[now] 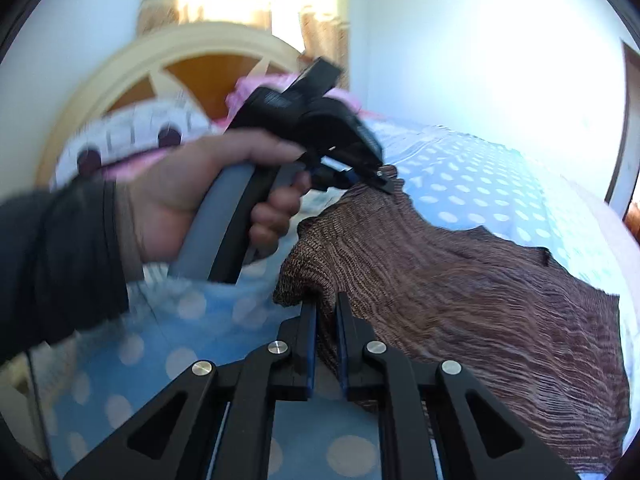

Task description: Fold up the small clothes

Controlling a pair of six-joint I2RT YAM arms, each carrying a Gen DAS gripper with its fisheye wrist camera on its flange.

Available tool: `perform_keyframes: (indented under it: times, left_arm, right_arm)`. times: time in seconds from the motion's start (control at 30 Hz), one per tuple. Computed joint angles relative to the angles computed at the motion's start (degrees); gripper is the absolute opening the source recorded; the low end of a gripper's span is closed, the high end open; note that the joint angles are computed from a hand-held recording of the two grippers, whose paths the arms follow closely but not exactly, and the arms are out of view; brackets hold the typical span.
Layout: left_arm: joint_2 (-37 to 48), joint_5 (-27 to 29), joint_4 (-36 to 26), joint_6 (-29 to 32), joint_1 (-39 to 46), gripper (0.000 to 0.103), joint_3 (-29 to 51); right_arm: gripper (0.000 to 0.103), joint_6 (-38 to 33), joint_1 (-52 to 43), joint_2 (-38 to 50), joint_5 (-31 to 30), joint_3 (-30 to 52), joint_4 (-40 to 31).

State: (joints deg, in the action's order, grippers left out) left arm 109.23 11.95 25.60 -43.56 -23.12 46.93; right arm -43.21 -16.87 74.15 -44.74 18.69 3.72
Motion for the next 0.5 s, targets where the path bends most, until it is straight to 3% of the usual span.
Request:
perform_keyframes:
  times: [0.2,0.5]
  left_arm:
    - [-1.86,-2.86,-4.15,-0.41,-4.33,0.008,5.53]
    - [2.92,-6.05,-11.25,0.62,-10.99,0.008,19.1]
  right_arm:
    - [0.008,-6.47,-12.56,1.74,-11.27,7.9,-14.67]
    - [0.008,-19.38,-24.49,14.55,-18.59,21.48,-34.95]
